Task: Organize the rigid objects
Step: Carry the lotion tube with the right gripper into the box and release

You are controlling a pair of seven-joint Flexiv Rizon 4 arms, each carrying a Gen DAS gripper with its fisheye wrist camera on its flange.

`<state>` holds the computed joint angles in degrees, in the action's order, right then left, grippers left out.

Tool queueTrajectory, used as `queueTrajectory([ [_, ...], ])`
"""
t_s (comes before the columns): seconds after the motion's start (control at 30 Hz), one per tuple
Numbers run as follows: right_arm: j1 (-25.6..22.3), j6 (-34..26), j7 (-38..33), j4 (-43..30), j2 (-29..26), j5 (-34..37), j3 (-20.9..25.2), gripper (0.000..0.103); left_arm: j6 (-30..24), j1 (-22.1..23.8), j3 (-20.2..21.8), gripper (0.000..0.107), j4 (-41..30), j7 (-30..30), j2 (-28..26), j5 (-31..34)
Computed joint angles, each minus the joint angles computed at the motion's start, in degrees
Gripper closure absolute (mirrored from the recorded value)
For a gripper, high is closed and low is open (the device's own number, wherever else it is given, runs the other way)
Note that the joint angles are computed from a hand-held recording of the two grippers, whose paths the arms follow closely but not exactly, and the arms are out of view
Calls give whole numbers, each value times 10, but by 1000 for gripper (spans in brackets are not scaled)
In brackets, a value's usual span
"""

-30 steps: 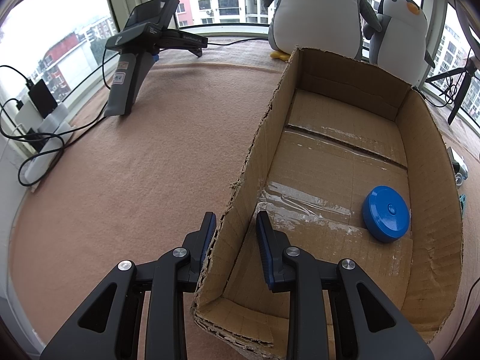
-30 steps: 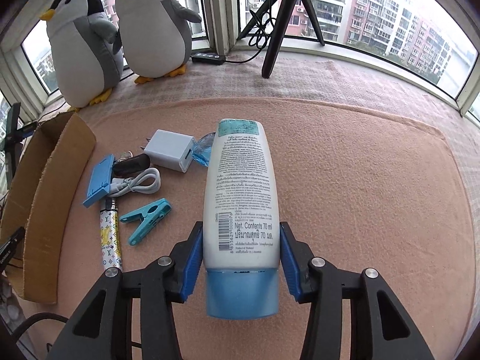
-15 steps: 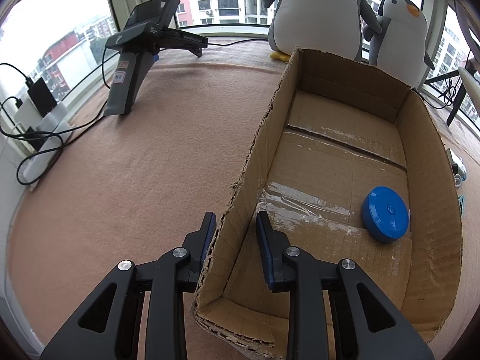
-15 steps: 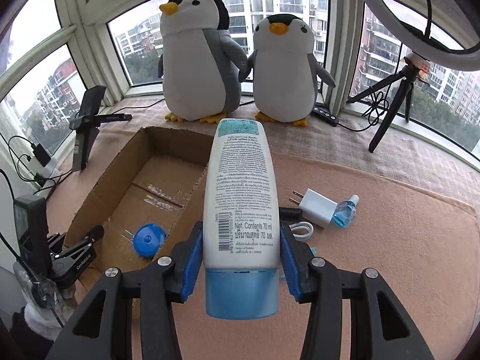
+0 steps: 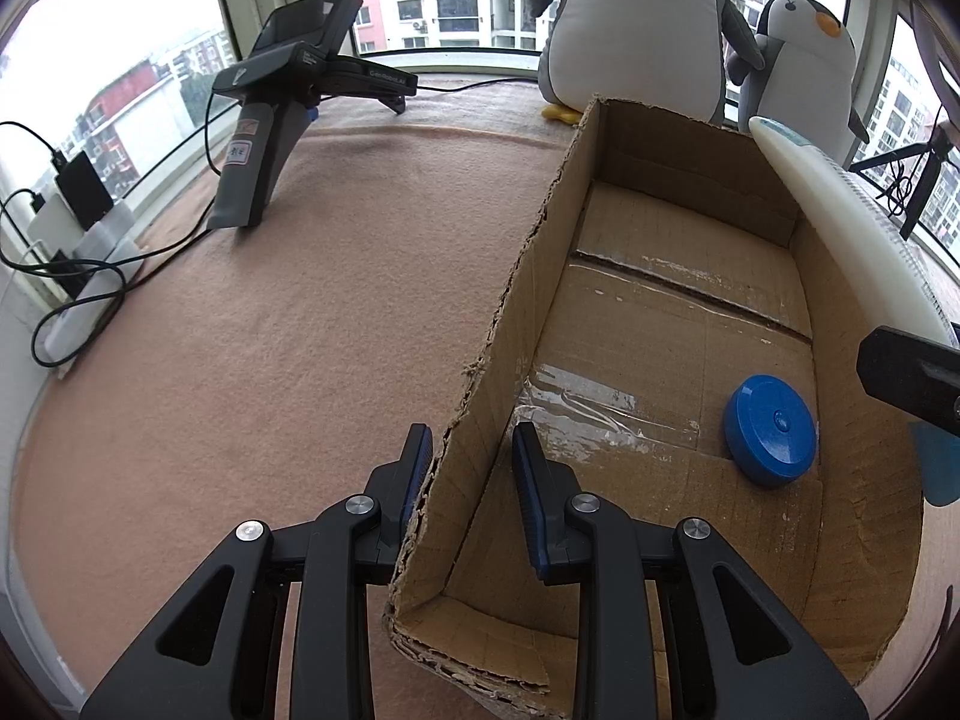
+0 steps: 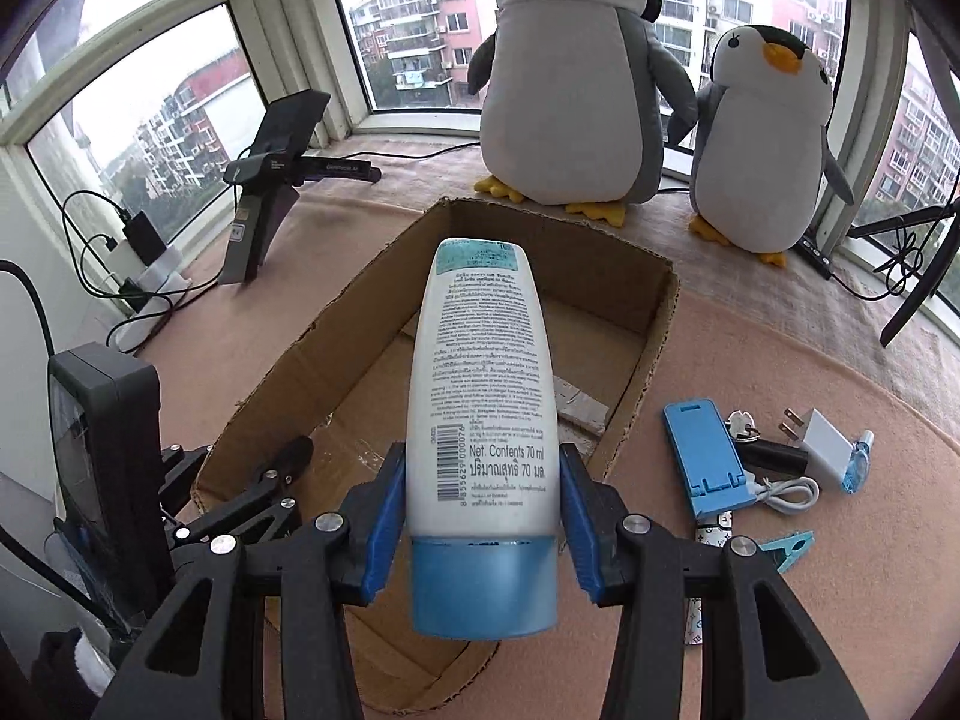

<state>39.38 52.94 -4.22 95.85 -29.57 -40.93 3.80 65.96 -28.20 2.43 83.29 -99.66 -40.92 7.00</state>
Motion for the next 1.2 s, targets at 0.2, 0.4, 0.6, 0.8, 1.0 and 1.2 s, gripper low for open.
queueTrajectory([
  [0.2, 1, 1, -15, -15, -16, 12, 2, 60, 0, 1, -1, 81, 0, 0, 0, 0],
  [0.4, 5, -3, -23, -22, -20, 16, -1, 57, 0, 1, -1, 81, 1, 0, 0, 0],
  [0.6, 9, -3, -15, -17, -14, 8, -6, 45, 0, 0, 1, 81, -1, -1, -2, 1],
  [0.8, 5, 1, -3, -5, -5, 2, -4, 45, 1, 0, 1, 81, -1, -1, -2, 2],
  [1.0, 1, 10, 24, 20, 14, -9, -5, 45, 1, -1, 1, 81, -1, -1, -2, 2],
  [1.2, -8, 12, 63, 59, 44, -29, -2, 45, 1, -1, 1, 81, -1, -1, -2, 3],
])
